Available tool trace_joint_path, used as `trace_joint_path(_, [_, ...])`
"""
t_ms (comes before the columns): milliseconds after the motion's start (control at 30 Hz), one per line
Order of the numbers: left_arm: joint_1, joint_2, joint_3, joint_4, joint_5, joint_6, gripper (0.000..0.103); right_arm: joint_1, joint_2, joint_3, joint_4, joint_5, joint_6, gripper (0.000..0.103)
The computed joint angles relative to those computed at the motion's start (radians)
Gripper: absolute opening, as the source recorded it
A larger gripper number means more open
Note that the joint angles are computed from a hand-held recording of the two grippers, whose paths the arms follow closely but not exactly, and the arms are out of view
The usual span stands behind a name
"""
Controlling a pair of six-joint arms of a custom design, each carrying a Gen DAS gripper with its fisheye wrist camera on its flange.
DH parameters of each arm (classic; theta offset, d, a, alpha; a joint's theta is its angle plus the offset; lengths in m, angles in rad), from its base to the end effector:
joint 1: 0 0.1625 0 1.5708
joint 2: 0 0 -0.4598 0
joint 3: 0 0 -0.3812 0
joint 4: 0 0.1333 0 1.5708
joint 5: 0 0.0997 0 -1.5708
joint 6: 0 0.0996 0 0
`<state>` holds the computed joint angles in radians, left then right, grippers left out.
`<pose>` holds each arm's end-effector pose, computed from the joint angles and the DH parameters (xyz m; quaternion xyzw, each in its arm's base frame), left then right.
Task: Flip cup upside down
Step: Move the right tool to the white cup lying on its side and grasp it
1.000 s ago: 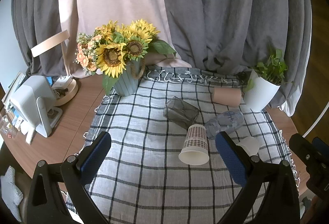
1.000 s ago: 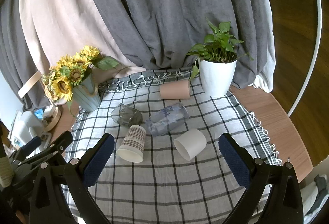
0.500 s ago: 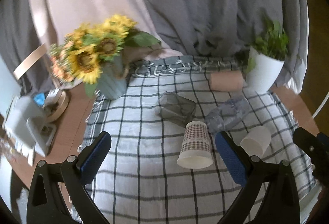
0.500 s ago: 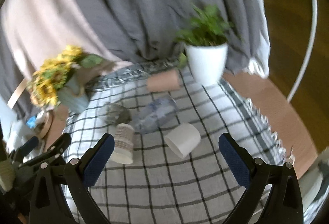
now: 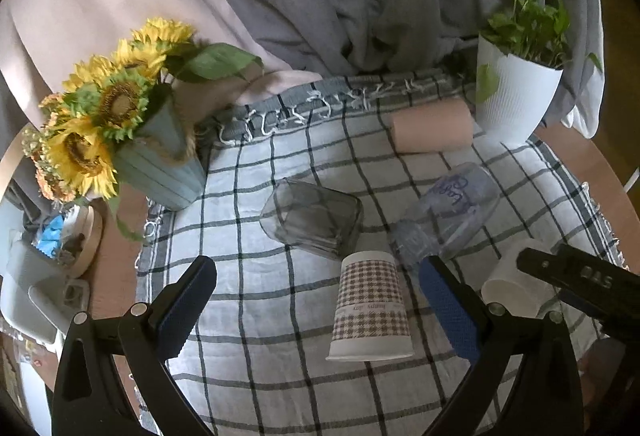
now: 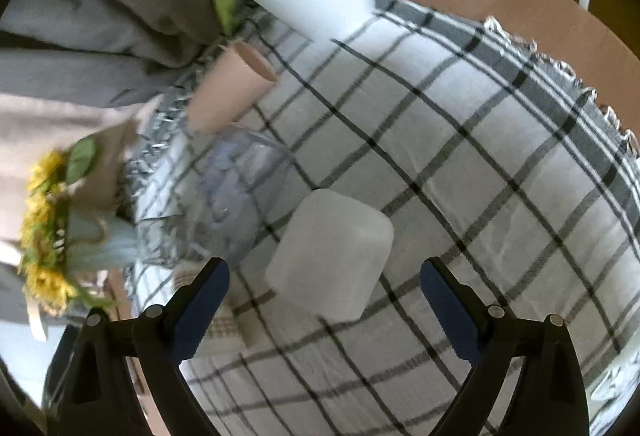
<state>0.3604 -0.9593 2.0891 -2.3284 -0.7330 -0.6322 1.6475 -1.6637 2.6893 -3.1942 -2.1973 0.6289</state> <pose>-0.3904 -0.3687 0.0959 0.3281 0.8391 -0.2161 0.3764 0.0964 -0.2763 0.2838 -0.3351 -0.8500 0.3646 0.1796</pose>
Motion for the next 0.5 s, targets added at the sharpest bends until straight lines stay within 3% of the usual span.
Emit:
trace_joint_path(100, [0.009,0.009,-0.002,-0.001,-0.009,-0.005,0.103,-0.032,0.019,-0.03,0.064,0.007,0.011,0.091])
trace_joint_path(267, [0.019,0.014,0.001,0.009,-0.005,-0.021,0.103,-0.108,0.046,-0.04,0.054,0.086,0.007,0.085])
trace_joint_path(367, [0.026,0.01,0.002,0.026,-0.009,-0.043,0.103,-0.113,0.067,-0.053,0.048,0.092,-0.021,0.078])
trace_joint_path(500, [0.026,0.001,0.011,0.054,-0.003,-0.072,0.103,-0.103,0.082,-0.065,0.052,0.076,-0.05,0.077])
